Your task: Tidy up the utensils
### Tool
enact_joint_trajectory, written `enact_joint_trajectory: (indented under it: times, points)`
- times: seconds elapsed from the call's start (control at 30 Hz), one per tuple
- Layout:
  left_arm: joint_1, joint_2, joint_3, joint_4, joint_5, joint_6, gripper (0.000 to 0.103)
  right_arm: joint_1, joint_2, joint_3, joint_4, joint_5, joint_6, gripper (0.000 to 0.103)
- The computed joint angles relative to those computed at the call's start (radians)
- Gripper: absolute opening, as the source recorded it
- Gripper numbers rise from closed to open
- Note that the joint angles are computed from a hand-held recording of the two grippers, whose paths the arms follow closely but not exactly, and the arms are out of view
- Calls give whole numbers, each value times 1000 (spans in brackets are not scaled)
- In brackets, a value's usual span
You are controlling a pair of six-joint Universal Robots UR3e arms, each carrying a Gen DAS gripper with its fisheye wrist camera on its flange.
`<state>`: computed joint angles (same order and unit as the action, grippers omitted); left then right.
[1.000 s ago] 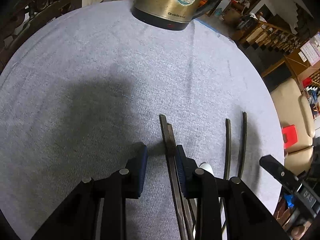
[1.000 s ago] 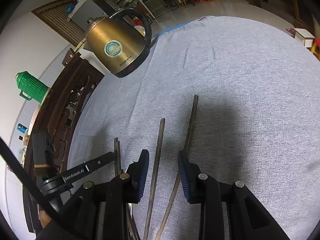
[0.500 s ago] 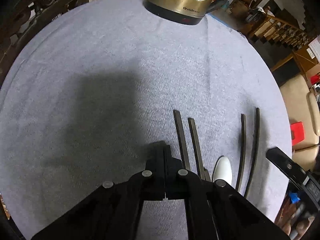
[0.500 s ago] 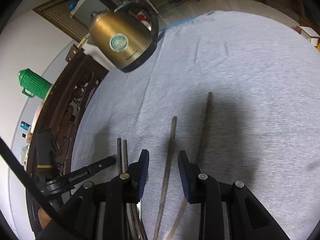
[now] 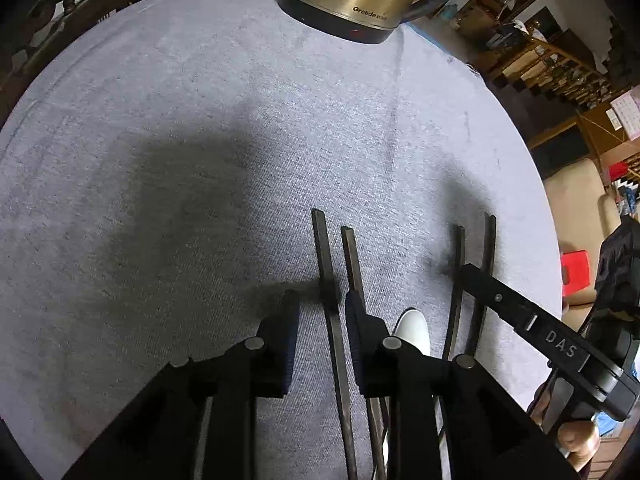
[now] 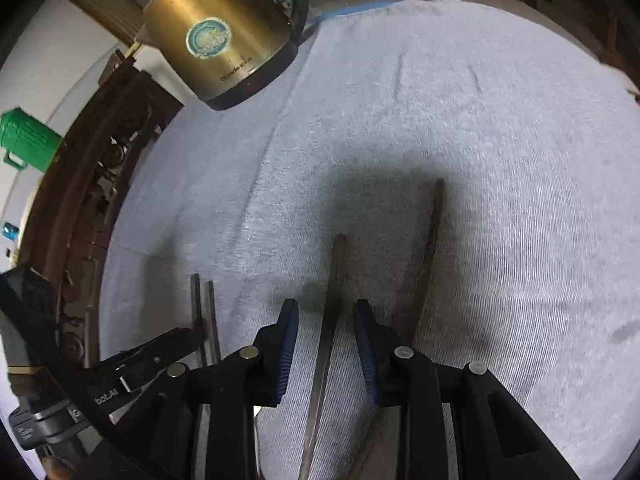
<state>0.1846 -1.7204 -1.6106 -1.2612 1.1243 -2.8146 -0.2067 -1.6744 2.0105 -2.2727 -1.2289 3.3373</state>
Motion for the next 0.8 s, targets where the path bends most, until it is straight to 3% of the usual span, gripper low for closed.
enact_joint_trajectory:
  times: [0.13,0.23,0.5,0.73,0.8]
  points:
    - [-32,-17,42,-19,49,-46,24,69,81,-115,60,-97,-16,15]
    - [-65,-47,88,-42,82,-102,25,85,113,-165,101,-114,-23,10]
    - [-82,-132,225,-158,107,-176,28,84,148,-227,167,-108,-26,8]
    - [-173,-247,416,-248,212,-212,28,51,106,-200,203,-87,-61,8]
    - [-182,-250,417,-234,229,-212,20,39,93,-185,203,-73,-69,8]
